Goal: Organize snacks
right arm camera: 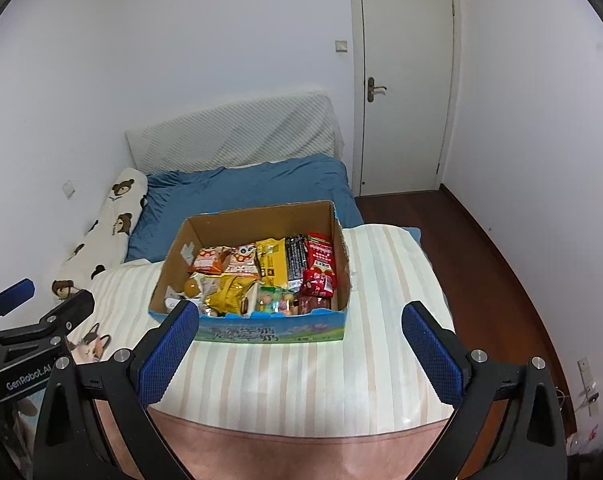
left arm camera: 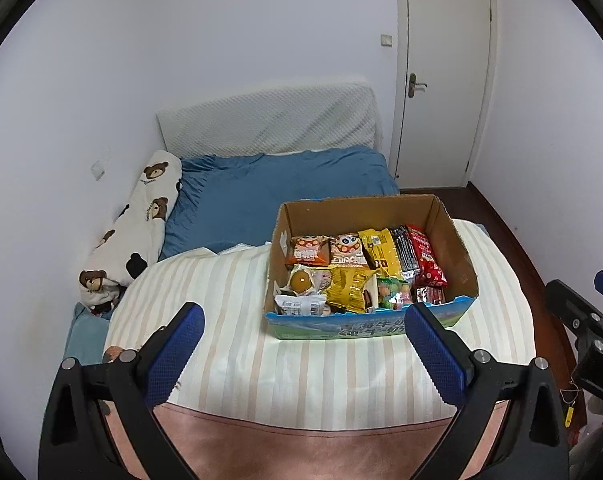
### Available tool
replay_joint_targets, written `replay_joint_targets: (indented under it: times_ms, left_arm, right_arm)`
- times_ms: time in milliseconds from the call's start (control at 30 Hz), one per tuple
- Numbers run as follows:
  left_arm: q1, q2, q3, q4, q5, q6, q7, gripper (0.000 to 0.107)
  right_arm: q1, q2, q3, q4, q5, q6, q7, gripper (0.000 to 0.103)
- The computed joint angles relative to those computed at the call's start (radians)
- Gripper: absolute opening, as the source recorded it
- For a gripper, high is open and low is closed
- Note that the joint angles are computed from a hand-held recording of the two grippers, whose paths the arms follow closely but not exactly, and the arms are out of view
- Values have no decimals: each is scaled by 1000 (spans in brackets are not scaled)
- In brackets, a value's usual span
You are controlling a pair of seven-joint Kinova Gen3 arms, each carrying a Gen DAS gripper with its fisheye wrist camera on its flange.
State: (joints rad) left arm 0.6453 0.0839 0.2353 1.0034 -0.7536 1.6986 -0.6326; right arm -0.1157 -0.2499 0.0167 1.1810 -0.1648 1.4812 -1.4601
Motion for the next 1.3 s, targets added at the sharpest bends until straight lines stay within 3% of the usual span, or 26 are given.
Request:
replay_joint_targets:
  times_ms: [633, 1300]
  left_arm:
    - [-180, 115, -121, -38, 343, -82, -163, 103]
    - [-210, 119, -135, -30, 386, -96, -203, 103]
  right_arm:
    - [-17, 222, -56, -30, 77, 24, -27, 103]
    - [-28, 260, -61, -35, 86, 53, -35, 103]
